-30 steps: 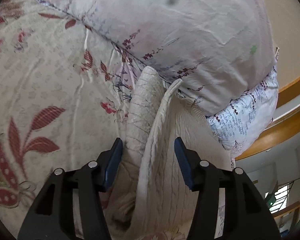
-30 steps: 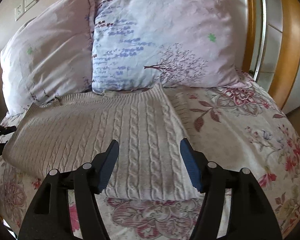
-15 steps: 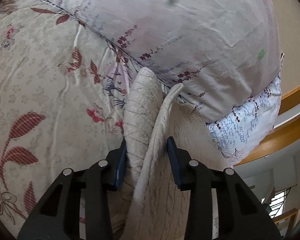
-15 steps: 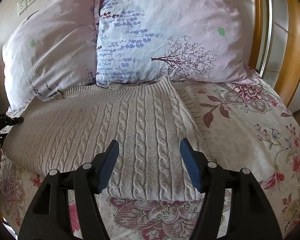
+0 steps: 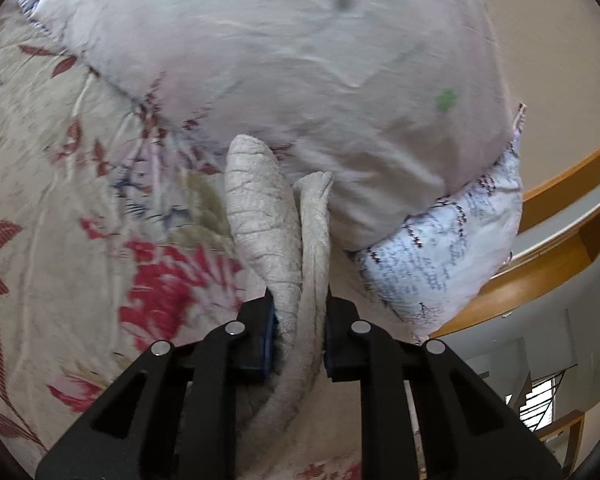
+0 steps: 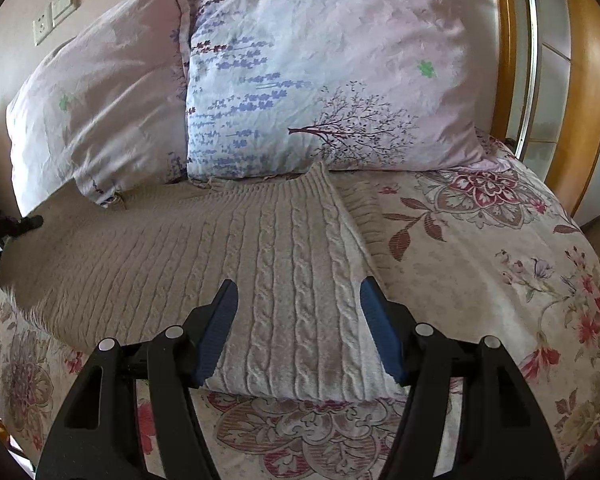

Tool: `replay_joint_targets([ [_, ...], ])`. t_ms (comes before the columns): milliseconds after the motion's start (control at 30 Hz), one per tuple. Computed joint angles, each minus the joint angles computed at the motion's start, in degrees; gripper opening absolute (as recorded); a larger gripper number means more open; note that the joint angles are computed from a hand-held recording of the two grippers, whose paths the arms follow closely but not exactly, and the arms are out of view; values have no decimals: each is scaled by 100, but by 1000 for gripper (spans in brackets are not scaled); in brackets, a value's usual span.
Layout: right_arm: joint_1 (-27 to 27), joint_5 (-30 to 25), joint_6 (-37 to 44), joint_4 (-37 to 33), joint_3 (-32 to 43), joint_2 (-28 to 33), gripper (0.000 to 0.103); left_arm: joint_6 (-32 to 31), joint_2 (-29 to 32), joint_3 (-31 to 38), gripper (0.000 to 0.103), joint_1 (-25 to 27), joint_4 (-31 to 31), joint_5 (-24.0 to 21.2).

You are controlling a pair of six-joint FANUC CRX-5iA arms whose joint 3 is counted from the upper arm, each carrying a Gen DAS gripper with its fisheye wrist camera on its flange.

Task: Fold small clothes

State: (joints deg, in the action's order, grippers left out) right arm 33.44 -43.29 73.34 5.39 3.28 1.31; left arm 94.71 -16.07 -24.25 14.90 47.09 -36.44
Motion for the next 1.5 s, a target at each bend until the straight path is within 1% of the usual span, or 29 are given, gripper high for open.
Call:
replay_joint_targets([
  [200,-83,15,21,-72,-30,-28,65,2,-8,12,17,-176,126,173],
  [300,-123,13,101,-164,-9,-29,65,124,15,28,17,-234,167,233],
  [400,-128,23,132,-201,-24,-42,65,14,36,-12,16,-351,431,354],
  [533,-137,47,187,-263,-30,-49,65,-240,221,120,16,-736,817,578],
  [667,-135,117,211,-254,-94,-99,65,-704,515,277,16,-1226,1362,825],
  [700,-136,134,201,-239,-112,-108,65,-638,590,355,16,-1290,1296,820],
  [833,-196,158,204,-269,-136,-121,65,-934,951,448,16,-1720,1699,938],
  [867,-210,161,194,-274,-135,-119,65,-956,1070,500,16,-1815,1718,945],
  [900,-221,161,197,-283,-129,-114,65,-924,1156,562,16,-1863,1655,931],
  [933,-230,163,206,-298,-120,-109,65,-779,1271,687,16,-1888,1422,864],
  [967,-237,163,219,-311,-113,-107,65,-543,1368,829,16,-1893,1088,792],
  [1000,-239,156,235,-329,-102,-102,65,-158,1512,1079,17,-1878,551,620],
  [1067,-260,103,324,-467,-19,-66,65,216,1717,1495,20,-1830,-148,207],
  [1100,-283,42,398,-596,60,-35,65,422,1787,1699,22,-1842,-502,90],
  [1133,-333,-71,536,-841,209,20,65,358,1803,1770,27,-1851,-557,33],
  [1167,-386,-175,663,-1089,347,64,65,61,1784,1701,38,-1860,-311,41],
  [1200,-456,-289,816,-1384,500,109,65,-465,1716,1510,48,-1884,233,116],
  [1233,-584,-454,1055,-1852,724,177,65,-925,1602,1306,53,-1905,726,176],
  [1267,-703,-606,1244,-2266,916,241,65,-1123,1539,1219,60,-1897,919,178],
  [1300,-835,-794,1421,-2680,1119,317,65,-1530,1390,1013,63,-1909,1297,260],
  [1333,-1034,-1121,1629,-3269,1437,466,65,-1771,1237,838,64,-1916,1485,374],
  [1367,-1179,-1385,1732,-3670,1673,594,65,-1742,1086,741,66,-1878,1372,487],
  [1400,-1377,-1796,1803,-4213,2025,817,65,-1435,903,661,66,-1773,960,626],
  [1433,-1464,-2048,1794,-4493,2237,966,65,-829,815,762,66,-1624,287,550],
  [1500,-1544,-2473,1667,-4828,2631,1272,65,42,726,938,66,-1348,-664,270],
])
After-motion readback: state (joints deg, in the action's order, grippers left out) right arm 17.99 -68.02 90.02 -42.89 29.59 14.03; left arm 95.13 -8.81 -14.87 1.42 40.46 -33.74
